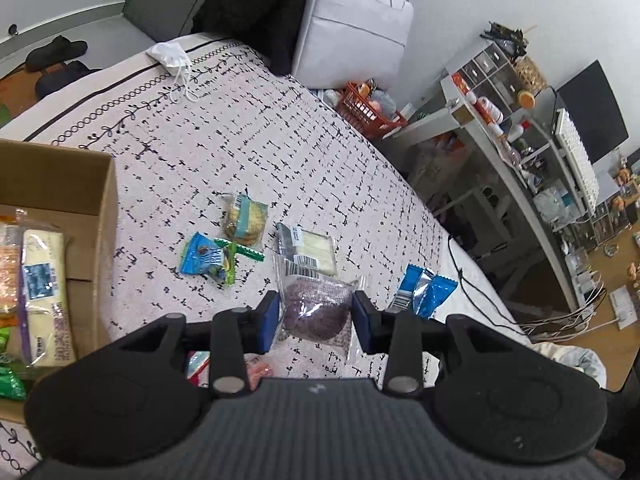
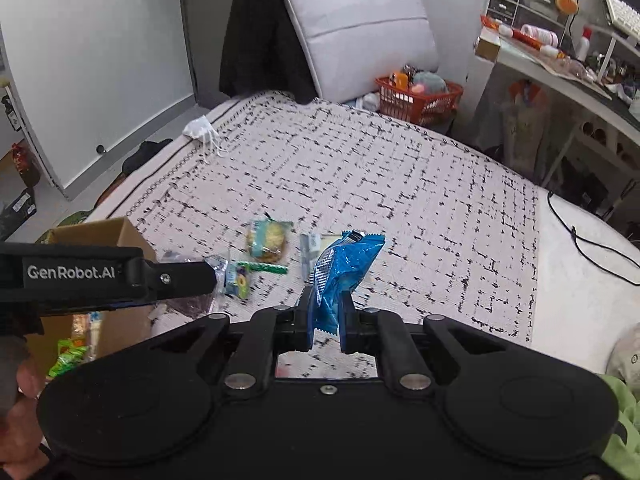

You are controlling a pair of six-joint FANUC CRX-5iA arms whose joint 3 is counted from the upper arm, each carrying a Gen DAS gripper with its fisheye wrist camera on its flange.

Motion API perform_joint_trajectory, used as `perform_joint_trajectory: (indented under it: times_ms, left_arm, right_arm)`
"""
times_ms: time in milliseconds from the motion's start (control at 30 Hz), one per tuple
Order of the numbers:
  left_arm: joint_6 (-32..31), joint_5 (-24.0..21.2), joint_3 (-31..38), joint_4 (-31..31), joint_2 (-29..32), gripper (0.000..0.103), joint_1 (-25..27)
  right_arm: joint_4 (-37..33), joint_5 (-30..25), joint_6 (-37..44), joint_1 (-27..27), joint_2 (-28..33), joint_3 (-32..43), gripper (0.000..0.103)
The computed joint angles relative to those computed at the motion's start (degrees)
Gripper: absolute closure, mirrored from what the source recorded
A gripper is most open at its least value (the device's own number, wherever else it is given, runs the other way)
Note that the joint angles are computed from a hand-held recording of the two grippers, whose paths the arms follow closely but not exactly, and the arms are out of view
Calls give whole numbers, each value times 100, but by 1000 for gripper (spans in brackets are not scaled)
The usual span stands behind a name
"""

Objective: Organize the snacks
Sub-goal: 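Carry cookie and blue bar packs over the cardboard box and open both tools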

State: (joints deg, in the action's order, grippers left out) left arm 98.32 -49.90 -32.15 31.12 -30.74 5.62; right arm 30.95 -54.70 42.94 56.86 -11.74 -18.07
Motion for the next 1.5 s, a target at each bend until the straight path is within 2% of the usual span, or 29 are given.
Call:
perform_joint_trajectory:
  times_ms: [233, 500, 800, 1300, 1500]
  left_arm:
    - [-638, -371, -358, 497, -522, 65, 710]
    - [-1378, -1128, -675, 856, -1014, 65, 1889]
    - [-2128, -1896, -883, 1045, -1288, 65, 3102]
    - [-2602, -2366, -943, 921, -1268, 65, 4263]
    - [-2485, -2287, -774, 672, -1157, 63, 4424]
  right_arm:
    - [295, -121, -437, 478, 88, 63, 92]
    - [489, -62, -755, 971, 323, 238, 92]
    - [429, 61, -792, 1272, 584, 461, 92]
    - [-225, 376, -179, 1323, 1179, 994, 92]
    - [-554, 508, 105, 1312, 1348, 1204, 91]
